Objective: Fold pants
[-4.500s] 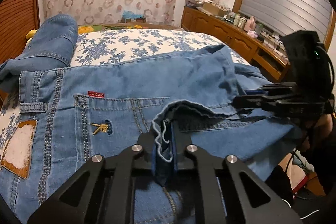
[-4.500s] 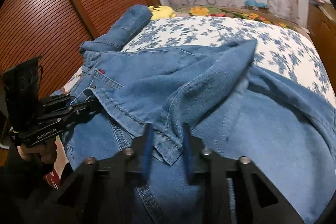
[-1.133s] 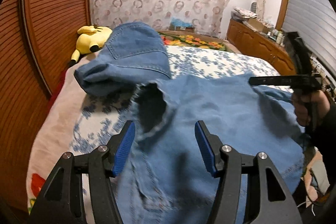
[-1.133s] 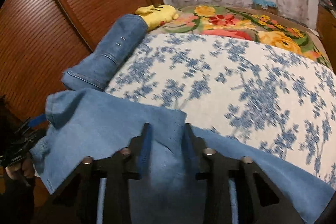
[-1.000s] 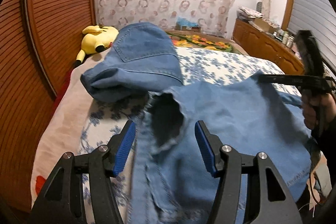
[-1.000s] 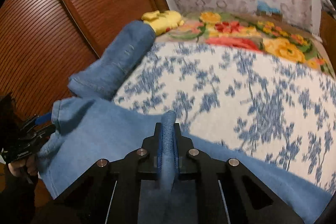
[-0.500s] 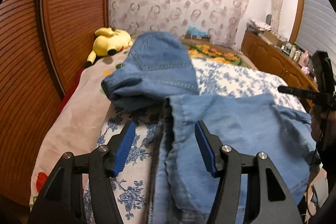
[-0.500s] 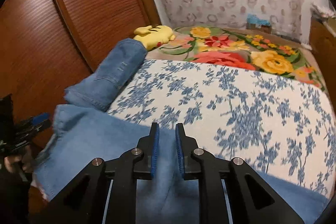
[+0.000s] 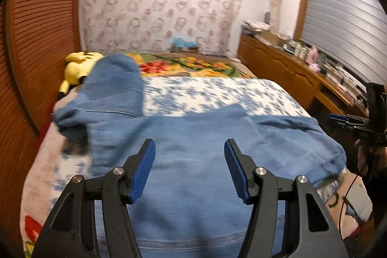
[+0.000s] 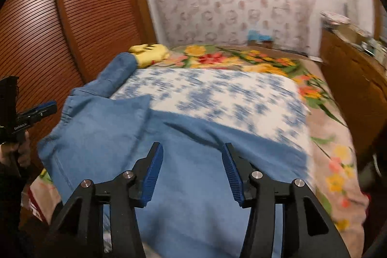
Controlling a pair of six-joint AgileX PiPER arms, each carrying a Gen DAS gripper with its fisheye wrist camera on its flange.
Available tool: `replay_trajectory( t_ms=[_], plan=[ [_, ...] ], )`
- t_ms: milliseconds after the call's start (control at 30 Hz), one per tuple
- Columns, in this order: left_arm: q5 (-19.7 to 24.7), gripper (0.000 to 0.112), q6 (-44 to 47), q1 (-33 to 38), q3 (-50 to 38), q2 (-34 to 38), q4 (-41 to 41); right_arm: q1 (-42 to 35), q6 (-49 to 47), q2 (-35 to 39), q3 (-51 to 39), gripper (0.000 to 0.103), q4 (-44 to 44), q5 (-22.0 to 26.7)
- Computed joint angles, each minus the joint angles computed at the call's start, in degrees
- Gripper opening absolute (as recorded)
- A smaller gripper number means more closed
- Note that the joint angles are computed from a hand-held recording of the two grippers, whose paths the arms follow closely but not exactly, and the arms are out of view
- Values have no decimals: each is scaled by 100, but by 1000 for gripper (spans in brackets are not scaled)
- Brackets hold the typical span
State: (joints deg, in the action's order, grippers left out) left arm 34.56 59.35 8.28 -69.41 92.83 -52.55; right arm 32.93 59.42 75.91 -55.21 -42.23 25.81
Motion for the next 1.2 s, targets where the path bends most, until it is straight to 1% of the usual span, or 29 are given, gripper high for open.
replay_trajectory(
  t_ms=[33, 100, 200, 300, 333, 367, 533, 633, 667, 700, 733, 767, 833, 967, 1033, 1067, 1133, 1167, 1200],
  plan=[
    [-19, 60, -11, -104, 44, 4, 13, 38, 314, -206, 247, 53, -263, 197],
    [-108, 60, -39, -353, 178, -2, 99, 73, 646, -573, 672, 53, -523, 491],
    [-358, 60, -106, -721, 383, -9, 256, -1, 811, -1073, 1238, 53, -540, 693],
    [-412, 60, -245, -992, 449, 81, 449, 75, 1115, -1319, 1663, 53, -791, 963],
    [-441, 60, -330, -1075, 446, 118, 546, 75, 1168, -1353, 1781, 53, -840, 1000],
    [-480, 60, -406, -1149, 448, 157, 642, 235, 1377, -1283, 1773, 53, -933, 1144],
    [-509, 60, -585, -1350, 556, 243, 873, 15, 1602, -1465, 2249, 53, -908, 949],
    [-466, 60, -604, -1386, 608, 324, 963, 167, 1949, -1303, 2203, 53, -1003, 1034],
    [-540, 60, -571, -1418, 683, 322, 929, 81, 1937, -1341, 2281, 53, -972, 923],
    [-576, 60, -549, -1429, 725, 324, 897, 180, 2089, -1178, 2160, 53, -1002, 934],
    [-566, 60, -541, -1416, 726, 337, 873, 197, 2099, -1181, 2172, 53, -950, 896],
    [-543, 60, -503, -1389, 736, 335, 815, 395, 2160, -1172, 2086, 53, -885, 1058],
    [-547, 60, -501, -1391, 746, 327, 791, 392, 2207, -1013, 1995, 53, -873, 984],
    [-558, 60, -419, -1366, 812, 294, 710, 416, 2200, -1032, 1927, 52, -856, 1110],
    [-550, 60, -387, -1357, 816, 294, 684, 540, 2291, -1010, 1926, 52, -976, 1246],
    [-548, 60, -353, -1348, 837, 282, 647, 686, 2400, -1008, 1926, 51, -1056, 1401],
    [-544, 60, -310, -1331, 836, 293, 600, 946, 2585, -977, 1912, 43, -1204, 1692],
    [-540, 60, -285, -1319, 842, 293, 566, 1011, 2601, -995, 1927, 37, -1236, 1717],
    [-543, 60, -277, -1314, 850, 289, 549, 1052, 2602, -1017, 1925, 36, -1252, 1751]
  ],
)
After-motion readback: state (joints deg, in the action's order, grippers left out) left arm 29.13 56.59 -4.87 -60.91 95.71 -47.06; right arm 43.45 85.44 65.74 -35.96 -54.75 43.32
